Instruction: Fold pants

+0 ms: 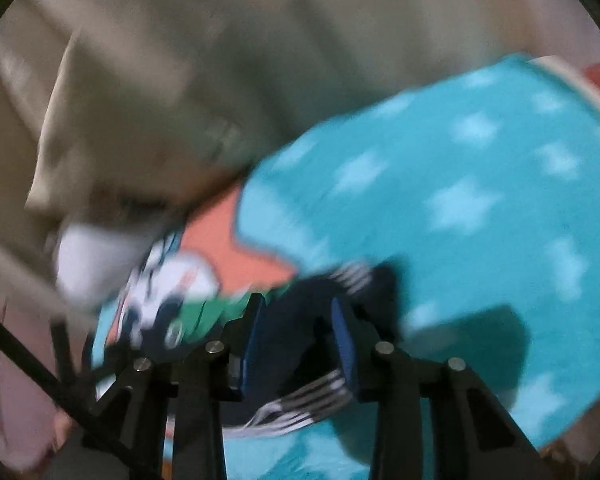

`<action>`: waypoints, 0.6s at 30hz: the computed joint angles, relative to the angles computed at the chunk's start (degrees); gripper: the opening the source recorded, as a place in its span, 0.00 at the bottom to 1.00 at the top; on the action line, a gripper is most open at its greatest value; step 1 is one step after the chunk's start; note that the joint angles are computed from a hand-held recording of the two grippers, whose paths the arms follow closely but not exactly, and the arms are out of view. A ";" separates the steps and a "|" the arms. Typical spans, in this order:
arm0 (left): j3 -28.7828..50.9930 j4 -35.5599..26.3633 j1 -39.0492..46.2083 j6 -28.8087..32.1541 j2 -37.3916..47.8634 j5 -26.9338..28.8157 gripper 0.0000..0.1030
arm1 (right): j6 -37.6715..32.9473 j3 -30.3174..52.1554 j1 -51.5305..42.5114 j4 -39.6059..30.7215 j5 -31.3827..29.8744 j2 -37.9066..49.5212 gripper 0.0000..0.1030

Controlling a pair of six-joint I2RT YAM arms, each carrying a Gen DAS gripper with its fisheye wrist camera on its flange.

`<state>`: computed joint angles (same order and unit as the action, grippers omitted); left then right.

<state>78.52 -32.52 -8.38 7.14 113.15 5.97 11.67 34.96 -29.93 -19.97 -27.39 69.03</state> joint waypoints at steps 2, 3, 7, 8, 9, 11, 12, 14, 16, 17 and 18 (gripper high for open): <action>1.03 -1.35 -0.14 -0.89 -0.66 -0.21 0.36 | -0.86 -1.53 2.62 2.45 3.61 2.84 0.35; 1.23 -2.01 -0.39 -1.07 -1.54 -0.37 0.36 | -1.47 -2.45 2.13 3.98 5.44 4.55 0.31; 0.77 -3.51 -3.21 2.01 -6.70 -0.28 0.36 | -4.63 -1.84 -7.65 3.68 -2.75 8.63 0.08; 1.37 -4.26 -4.74 3.18 -7.36 -0.39 0.36 | -4.88 -1.32 -9.22 2.53 -3.53 7.58 0.11; 2.33 -5.03 -6.12 4.07 -7.44 -0.27 0.36 | -4.77 -1.00 -10.16 2.03 -3.07 6.14 0.14; 5.51 -7.38 -9.50 5.30 -6.44 1.23 0.36 | -4.16 -0.76 -10.45 0.57 3.08 2.04 0.48; 8.17 -9.01 -11.21 5.70 -4.89 2.79 0.36 | -4.47 -0.94 -11.42 0.04 4.53 0.81 0.49; 14.58 -12.67 -14.33 5.82 -0.61 5.03 0.36 | -5.06 -1.02 -14.47 -1.56 2.50 -0.26 0.49; 25.14 -19.41 -18.65 6.92 6.38 7.86 0.38 | -7.33 -1.49 -18.33 -3.59 -1.43 -1.45 0.49; 29.16 -21.39 -20.39 7.61 9.28 8.82 0.41 | -7.22 -2.01 -18.24 -3.67 -2.32 -1.99 0.49; 33.13 -23.28 -22.29 8.37 11.99 9.45 0.43 | -7.85 -2.55 -18.73 -4.41 -3.67 -2.63 0.49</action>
